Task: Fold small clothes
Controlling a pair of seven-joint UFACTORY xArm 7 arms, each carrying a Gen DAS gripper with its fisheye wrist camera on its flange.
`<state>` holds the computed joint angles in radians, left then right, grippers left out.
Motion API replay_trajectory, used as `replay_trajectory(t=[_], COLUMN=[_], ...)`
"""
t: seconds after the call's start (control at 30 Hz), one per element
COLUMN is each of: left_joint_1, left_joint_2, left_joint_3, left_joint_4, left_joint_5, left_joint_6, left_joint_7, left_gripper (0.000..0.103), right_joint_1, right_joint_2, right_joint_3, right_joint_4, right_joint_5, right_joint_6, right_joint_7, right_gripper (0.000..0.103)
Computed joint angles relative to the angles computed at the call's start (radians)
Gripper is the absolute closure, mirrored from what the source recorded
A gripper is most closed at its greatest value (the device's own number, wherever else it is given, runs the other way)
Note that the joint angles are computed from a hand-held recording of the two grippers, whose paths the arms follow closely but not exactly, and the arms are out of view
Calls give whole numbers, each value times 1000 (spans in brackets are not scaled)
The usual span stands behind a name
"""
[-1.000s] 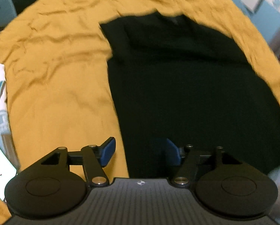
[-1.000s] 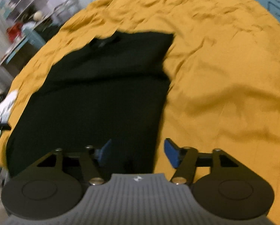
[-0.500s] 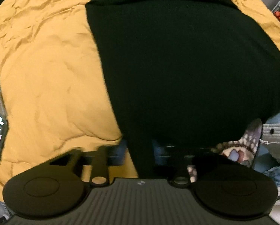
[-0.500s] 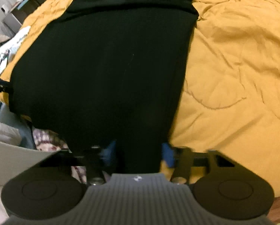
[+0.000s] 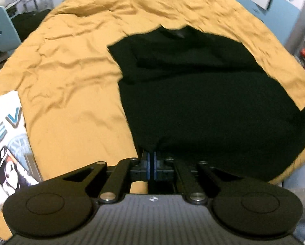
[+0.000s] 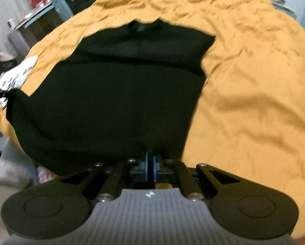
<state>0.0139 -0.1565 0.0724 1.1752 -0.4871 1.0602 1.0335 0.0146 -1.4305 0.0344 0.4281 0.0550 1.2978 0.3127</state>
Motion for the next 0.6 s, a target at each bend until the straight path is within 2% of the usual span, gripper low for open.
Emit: replay_trajectory(t=[0.17,0.33,0.37,0.43,0.47,0.5,0.53,0.57,0.6], left_joint_1=[-20,-30,-30,-30,-27,-23,-20,-17,-16], left_joint_2=[136,197,202,199,191,180,169,152,139], left_joint_3=[-44,-82,-85,-89,-89,-87,-85,-81,-77], left_joint_4=[74,63,57,42,34,31,28,25,23], left_joint_5=[-2,37,55,95,100,90,79,65,54], left_joint_6=[-100,-200,-213,-232,-239,-236,-233,-224,-215], left_joint_7=[-78,-149,-164,-165,-145,-110,-77,-31,11], left_gripper=[100,98,96,79,76,73,71,70,67], right_joint_1=[-65,-113,-117,-120,-118,-113,-109,-105,-96], right_joint_2=[112,201,205,203,198,191,184,179,176], right_joint_3=[-77,-95,-98,-96,-94,-88,-73,-45,-24], right_joint_4=[-91,-170,-180,-185,-183,-175,-163,-145,-128], right_joint_5=[-25,-13,-10,-7,-9,-13,-26,-49,-71], right_joint_6=[-237,-365,-375,-375,-371,-359,-344,-321,-300], right_joint_7=[-17,-14,-17,-24,-33,-44,-57,-69,-88], right_gripper=[103,103,103,103,103,100,89,71,65])
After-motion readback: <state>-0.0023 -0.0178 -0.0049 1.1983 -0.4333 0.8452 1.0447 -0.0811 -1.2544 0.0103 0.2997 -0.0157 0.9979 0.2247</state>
